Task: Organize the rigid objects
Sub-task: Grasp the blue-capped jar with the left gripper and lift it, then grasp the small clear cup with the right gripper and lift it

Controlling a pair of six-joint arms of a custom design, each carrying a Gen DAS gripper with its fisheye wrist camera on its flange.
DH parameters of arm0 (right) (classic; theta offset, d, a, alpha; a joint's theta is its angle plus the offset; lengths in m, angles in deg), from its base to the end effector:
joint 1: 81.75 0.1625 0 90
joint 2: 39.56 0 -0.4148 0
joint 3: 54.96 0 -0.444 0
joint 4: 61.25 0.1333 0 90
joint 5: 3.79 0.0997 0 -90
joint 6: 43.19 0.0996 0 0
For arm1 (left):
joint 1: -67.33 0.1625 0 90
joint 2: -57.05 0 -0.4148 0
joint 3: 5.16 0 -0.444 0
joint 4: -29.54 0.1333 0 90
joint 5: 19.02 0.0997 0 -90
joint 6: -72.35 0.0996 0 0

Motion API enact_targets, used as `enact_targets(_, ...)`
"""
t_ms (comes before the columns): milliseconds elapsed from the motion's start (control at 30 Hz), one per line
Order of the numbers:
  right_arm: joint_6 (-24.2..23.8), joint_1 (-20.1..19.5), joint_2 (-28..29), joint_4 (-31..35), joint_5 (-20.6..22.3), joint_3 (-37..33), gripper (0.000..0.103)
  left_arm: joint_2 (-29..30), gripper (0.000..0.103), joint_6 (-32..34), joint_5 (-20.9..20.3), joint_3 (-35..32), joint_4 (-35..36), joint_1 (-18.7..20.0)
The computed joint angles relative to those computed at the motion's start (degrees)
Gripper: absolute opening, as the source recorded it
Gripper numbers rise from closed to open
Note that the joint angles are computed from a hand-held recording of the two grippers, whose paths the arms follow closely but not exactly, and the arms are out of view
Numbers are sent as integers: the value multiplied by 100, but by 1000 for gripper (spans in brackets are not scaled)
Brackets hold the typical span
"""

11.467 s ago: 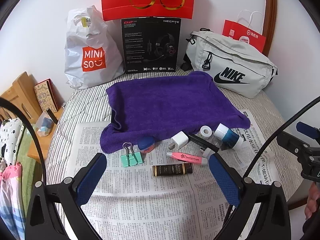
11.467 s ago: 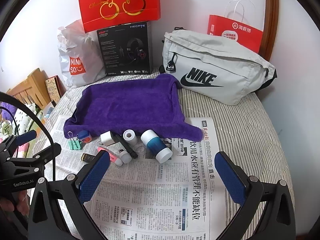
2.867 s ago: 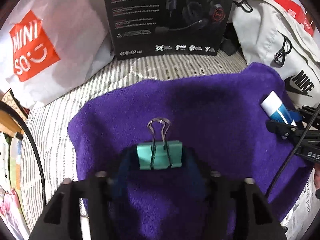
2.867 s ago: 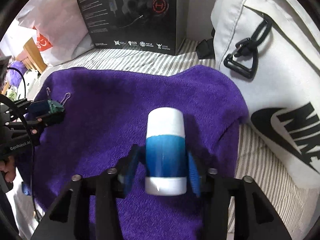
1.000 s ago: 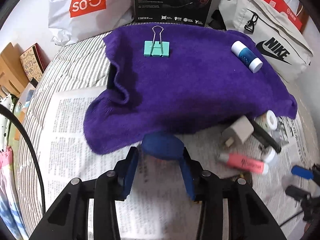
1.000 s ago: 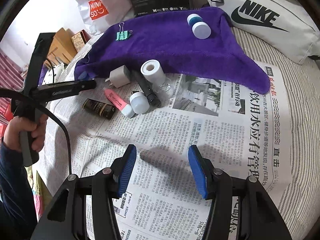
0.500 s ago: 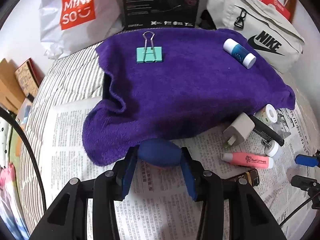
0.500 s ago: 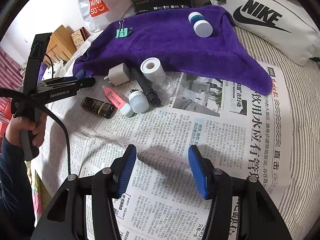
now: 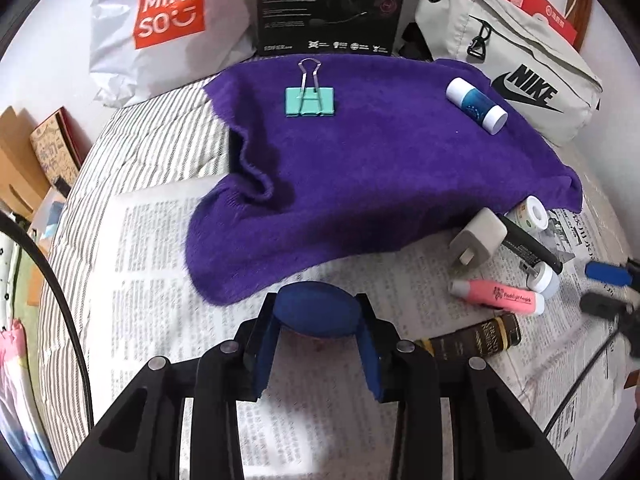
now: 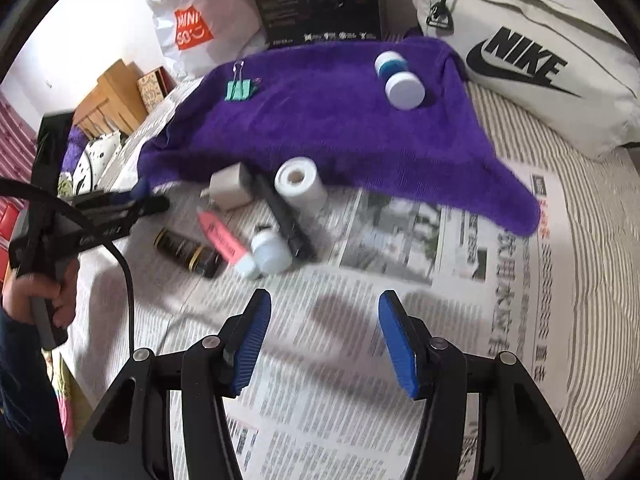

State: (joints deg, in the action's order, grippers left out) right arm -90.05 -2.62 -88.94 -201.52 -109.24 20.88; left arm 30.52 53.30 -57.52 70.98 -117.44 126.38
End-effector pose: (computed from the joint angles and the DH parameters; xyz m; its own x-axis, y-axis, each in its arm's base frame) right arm -0.0455 -0.8033 0.2319 -0.7593 -0.4591 0.4612 -0.5579 0.8241 -0.0982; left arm -0.2126 -0.7653 -0.0391 -0.7199 -0.0564 -0.6918 0.2910 0.8803 -0.3746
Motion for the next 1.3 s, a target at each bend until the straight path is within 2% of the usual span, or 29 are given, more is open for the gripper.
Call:
enact_targets(233, -98, 48, 300, -145, 180, -372, 53, 27, 35, -98, 29, 3, -79, -1)
enact_targets(367, -518, 117, 430, -435, -236, -354, 48, 20, 35, -70, -3, 24, -147, 6)
enact_targets(433, -684, 114, 420, -507, -217, -316, 48, -7, 35, -93, -34, 64, -176, 9)
enact_targets(667, -716, 106, 465, -404, -56, -394, 48, -16, 35, -172, -46, 76, -196, 10)
enact_targets(800, -969, 170, 480, -529, -278, -394, 48, -7, 35, -203, -54, 43, -133, 8)
enact_targets(1000, -1107, 145, 452, -673, -425, -290, 48, 4, 35, -173, -33, 49, -180, 2)
enact_targets(1300, -1046, 123, 625, -645, -227, -417, 47, -25, 35, -243, -88, 88, -245, 9)
